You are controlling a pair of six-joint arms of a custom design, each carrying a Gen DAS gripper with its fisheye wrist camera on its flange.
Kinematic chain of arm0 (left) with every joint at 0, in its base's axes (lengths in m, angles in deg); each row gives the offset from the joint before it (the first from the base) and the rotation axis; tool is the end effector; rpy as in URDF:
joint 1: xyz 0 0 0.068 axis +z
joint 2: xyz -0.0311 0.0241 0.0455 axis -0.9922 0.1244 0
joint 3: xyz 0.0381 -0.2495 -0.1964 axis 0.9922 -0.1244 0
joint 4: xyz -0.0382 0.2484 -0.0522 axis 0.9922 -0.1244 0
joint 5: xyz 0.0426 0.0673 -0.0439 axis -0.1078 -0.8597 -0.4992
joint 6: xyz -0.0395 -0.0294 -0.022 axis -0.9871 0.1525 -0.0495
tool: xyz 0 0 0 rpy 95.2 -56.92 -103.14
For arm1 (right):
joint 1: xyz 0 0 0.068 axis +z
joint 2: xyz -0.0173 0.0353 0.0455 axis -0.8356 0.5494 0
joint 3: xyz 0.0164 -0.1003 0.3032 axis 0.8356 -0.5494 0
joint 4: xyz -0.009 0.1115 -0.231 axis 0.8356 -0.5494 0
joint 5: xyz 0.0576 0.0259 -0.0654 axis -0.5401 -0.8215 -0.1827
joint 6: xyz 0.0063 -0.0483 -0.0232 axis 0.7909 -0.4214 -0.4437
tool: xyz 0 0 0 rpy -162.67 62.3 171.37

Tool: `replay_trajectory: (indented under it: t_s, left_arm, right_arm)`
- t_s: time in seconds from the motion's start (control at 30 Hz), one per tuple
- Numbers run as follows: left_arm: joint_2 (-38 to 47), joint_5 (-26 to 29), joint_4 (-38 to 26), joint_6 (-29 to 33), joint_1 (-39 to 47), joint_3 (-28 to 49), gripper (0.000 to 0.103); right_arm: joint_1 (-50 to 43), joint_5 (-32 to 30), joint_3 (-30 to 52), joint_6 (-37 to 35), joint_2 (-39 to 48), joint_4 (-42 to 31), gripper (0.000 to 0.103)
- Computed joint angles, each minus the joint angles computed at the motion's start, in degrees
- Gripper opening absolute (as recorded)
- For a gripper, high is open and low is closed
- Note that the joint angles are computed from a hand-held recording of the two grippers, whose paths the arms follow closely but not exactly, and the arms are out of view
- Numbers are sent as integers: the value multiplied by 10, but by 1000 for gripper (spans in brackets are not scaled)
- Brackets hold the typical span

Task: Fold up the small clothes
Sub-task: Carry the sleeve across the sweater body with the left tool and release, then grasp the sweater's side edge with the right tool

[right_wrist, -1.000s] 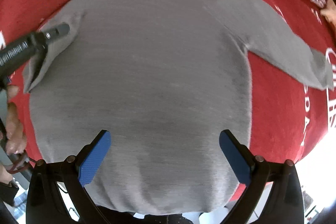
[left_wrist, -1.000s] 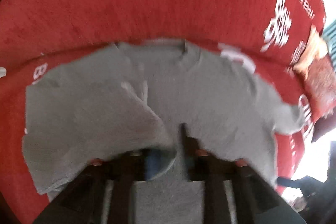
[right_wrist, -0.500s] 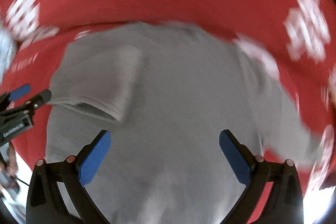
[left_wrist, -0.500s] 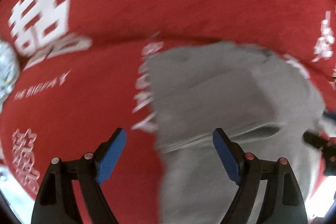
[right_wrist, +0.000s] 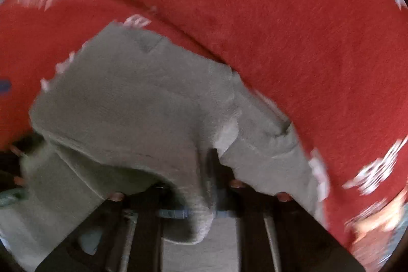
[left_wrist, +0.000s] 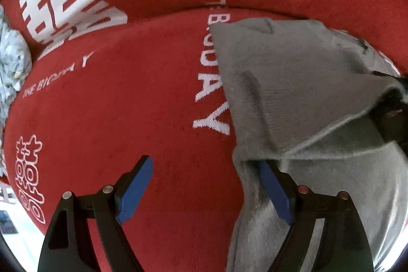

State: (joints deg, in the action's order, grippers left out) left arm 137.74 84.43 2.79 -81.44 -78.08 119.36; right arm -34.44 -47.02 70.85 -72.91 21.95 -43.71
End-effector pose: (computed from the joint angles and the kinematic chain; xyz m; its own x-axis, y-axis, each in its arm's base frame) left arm 0.3066 0.0269 0.1902 -0.9699 0.0165 -0.2430 0.0012 0.9980 0.0627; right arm 0.3049 0.1138 0.2331 -0.8711 -0.4206 -0.2536 -0.3486 0.8932 -0.2840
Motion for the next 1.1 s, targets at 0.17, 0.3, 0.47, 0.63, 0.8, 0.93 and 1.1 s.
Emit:
replay_trajectory:
  t_s: [0.17,0.3,0.47,0.63,0.8,0.93,1.1]
  left_arm:
    - [15,19,-9,-14,15,15,86]
    - [22,-4,-1,-4,3,16,95]
    - [34,5,-13,-2,8,30,95]
    - [41,8,-19,3,14,38,95]
    - [16,9,-77,42,21,55,95]
    - [-12,65,-138,76,61,93,95]
    - [96,103,-163,45,64,231,95]
  right_arm:
    - [-212,-208,-59,205,-54,52,14]
    - [-388,-372,-137,331,-53,92,43]
    - [-518,-532,-216,443,-39,191,51]
    - [-573,-571,-240,538,-44,264,59]
    - [-593,-585,-174,465,-24,152,62]
    - [-505,-590,-168,418,-48,110,66]
    - [-289,-641,-234,584,-37,291,67]
